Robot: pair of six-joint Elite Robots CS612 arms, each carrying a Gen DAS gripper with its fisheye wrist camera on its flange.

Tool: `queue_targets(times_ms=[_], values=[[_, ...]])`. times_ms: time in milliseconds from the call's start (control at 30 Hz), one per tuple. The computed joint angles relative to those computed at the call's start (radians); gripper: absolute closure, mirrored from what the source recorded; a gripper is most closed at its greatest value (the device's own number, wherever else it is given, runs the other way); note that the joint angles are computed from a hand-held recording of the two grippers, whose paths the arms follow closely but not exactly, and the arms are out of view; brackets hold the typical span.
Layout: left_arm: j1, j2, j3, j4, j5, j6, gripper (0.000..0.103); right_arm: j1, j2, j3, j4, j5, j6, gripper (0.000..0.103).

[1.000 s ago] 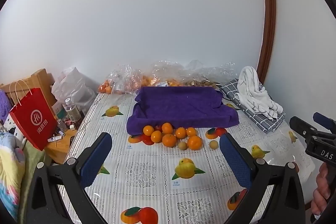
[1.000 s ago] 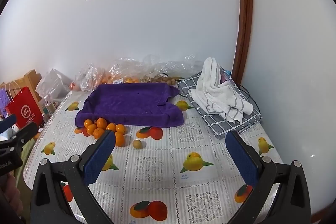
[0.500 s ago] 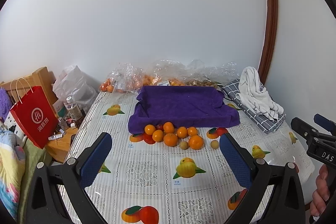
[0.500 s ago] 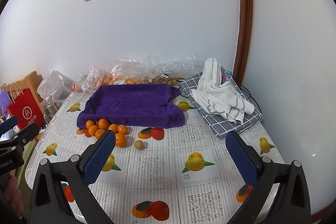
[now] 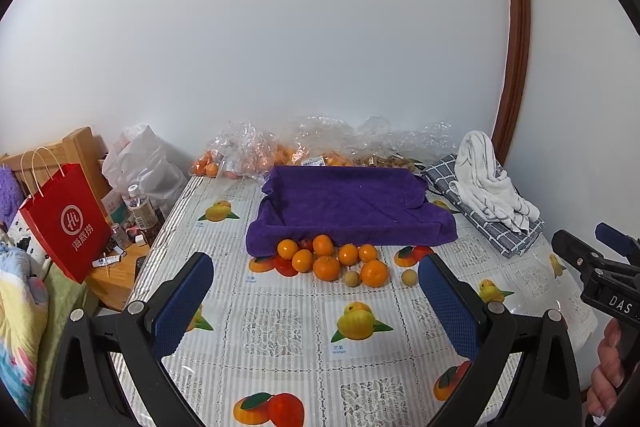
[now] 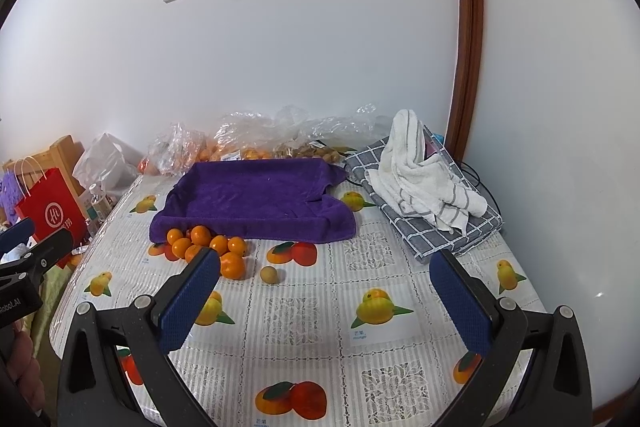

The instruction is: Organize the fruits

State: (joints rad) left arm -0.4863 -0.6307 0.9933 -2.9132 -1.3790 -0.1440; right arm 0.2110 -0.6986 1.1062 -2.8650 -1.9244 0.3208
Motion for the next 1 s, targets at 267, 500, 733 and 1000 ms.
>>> queue_targets(times_ms=[267,500,733,1000], values=[[0.001,0.005,-0.008,0.007,0.002,-0.006,0.000,0.000,0.000,0.004,0.004,0.001,0.007,0.000],[0.002,0.007,-0.010,0.004,0.002,0.000,0.000,-0.001,0.000,0.004,0.002,0.002,0.012,0.000],[0.000,0.006,-0.006,0.001,0.003,-0.005,0.000,0.000,0.001,0.003,0.007,-0.004,0.008,0.000],[0.000,0.007,-0.005,-0.003,0.001,-0.005,0.000,0.005,0.003,-0.001,0.004,-0.016,0.000,0.000]])
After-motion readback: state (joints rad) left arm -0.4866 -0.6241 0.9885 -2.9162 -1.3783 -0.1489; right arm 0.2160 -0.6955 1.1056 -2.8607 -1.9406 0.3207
